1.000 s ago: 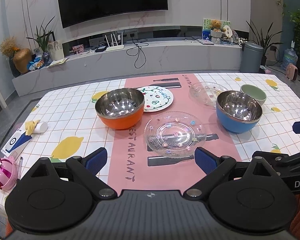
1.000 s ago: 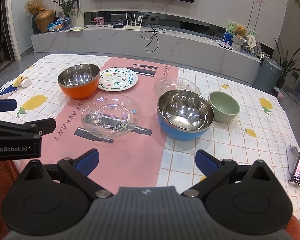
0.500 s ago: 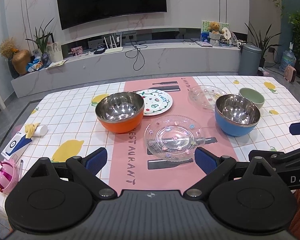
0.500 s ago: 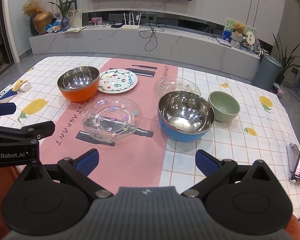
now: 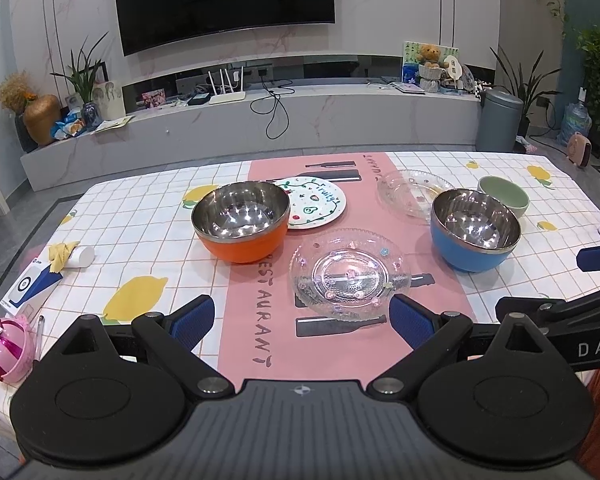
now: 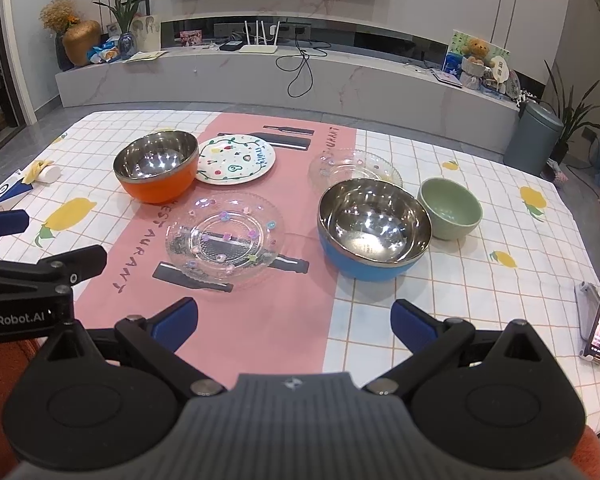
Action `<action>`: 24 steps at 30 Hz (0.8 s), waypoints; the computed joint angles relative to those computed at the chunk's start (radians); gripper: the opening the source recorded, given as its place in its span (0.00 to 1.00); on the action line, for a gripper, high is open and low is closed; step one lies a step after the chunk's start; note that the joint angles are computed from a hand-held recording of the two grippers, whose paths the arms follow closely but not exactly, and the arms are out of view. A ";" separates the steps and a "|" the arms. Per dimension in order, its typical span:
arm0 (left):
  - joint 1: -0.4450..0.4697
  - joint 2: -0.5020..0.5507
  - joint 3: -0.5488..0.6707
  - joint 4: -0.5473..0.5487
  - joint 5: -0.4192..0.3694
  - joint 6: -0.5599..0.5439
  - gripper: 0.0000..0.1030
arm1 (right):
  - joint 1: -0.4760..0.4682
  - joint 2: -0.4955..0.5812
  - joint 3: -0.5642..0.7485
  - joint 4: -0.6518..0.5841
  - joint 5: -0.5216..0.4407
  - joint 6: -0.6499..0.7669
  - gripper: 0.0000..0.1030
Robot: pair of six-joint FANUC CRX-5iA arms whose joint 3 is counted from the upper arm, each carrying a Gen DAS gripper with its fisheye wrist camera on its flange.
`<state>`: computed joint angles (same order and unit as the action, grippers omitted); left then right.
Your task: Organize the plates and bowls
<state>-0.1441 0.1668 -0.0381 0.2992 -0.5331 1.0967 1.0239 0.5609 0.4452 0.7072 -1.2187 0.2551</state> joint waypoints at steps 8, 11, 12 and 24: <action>0.001 -0.003 -0.008 0.001 0.001 0.004 1.00 | 0.000 -0.007 -0.018 0.001 -0.004 -0.023 0.97; 0.000 -0.005 -0.014 0.008 0.006 -0.003 1.00 | 0.001 -0.012 -0.028 0.001 -0.001 -0.031 0.97; 0.000 -0.006 -0.016 0.011 0.007 -0.005 1.00 | 0.001 -0.013 -0.030 0.002 -0.001 -0.032 0.97; -0.005 -0.008 -0.017 0.012 0.006 -0.004 1.00 | -0.001 -0.022 -0.048 0.004 0.006 -0.050 0.97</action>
<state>-0.1486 0.1593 -0.0556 0.3109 -0.5272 1.0931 1.0229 0.5393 0.3975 0.7111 -1.2126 0.2051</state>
